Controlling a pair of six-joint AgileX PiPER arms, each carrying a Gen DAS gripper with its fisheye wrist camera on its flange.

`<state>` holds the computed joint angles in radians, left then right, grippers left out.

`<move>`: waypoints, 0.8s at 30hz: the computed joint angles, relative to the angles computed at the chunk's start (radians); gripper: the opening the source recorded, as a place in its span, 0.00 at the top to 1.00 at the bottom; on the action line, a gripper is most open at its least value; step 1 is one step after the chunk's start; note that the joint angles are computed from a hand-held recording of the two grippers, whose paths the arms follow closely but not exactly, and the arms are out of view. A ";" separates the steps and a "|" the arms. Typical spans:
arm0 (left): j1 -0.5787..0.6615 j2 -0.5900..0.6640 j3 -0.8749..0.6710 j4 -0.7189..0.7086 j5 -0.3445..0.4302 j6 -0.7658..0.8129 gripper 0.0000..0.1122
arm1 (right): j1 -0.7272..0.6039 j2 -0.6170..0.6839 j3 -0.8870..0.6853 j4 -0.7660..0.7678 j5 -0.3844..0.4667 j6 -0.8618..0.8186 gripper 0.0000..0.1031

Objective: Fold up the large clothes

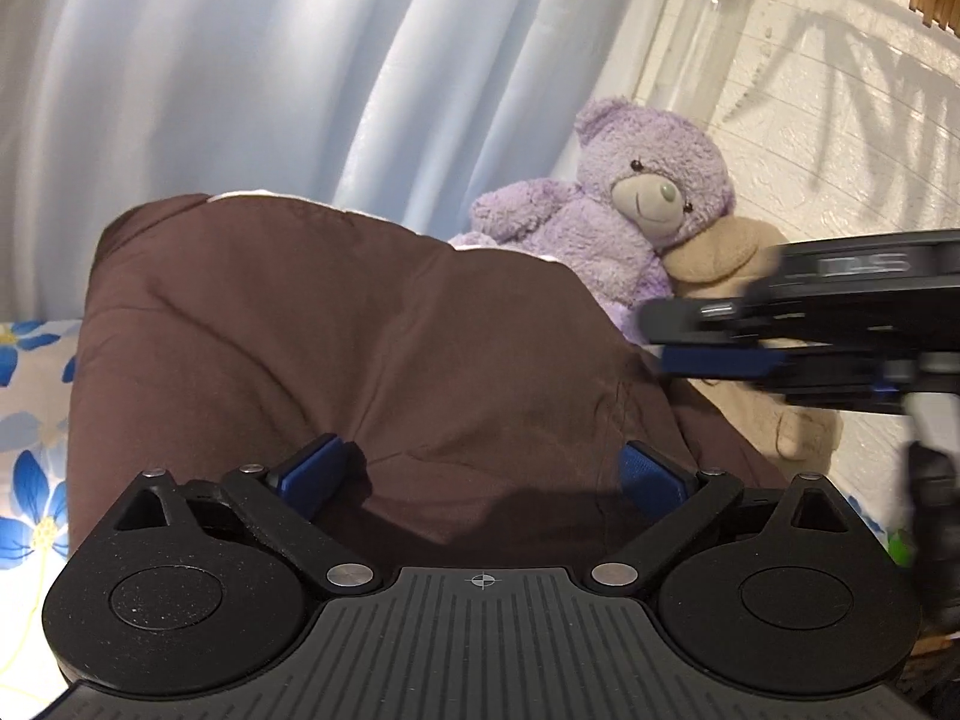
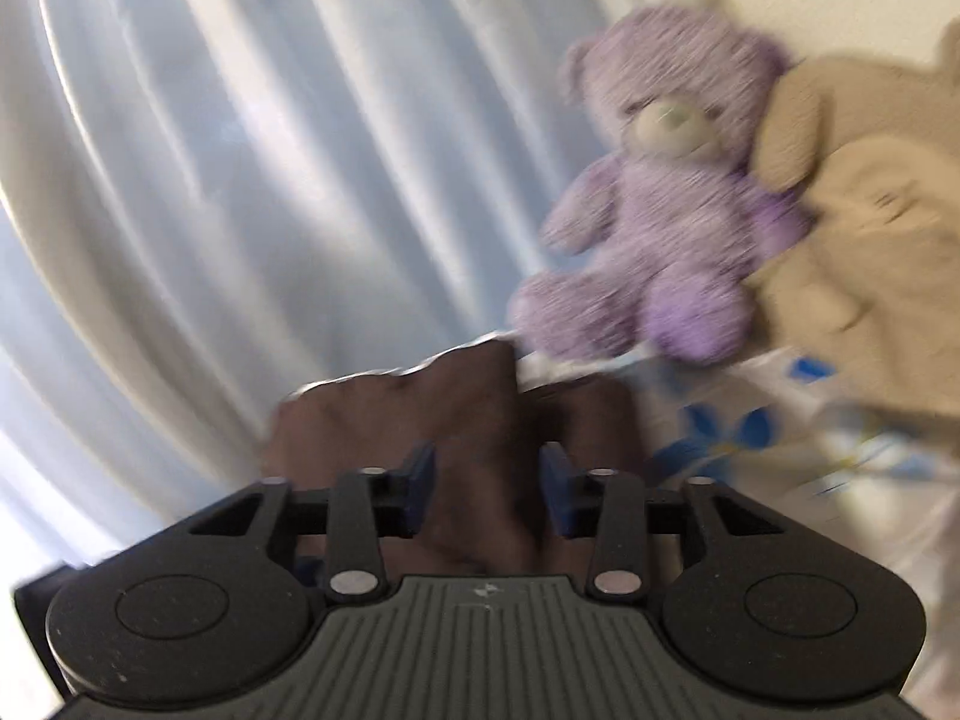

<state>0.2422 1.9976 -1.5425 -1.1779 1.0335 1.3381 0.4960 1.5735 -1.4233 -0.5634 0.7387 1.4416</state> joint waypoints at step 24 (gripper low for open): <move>-0.174 0.219 -0.307 0.312 -0.429 -0.440 0.08 | 0.090 0.280 0.077 -0.468 0.028 0.357 0.88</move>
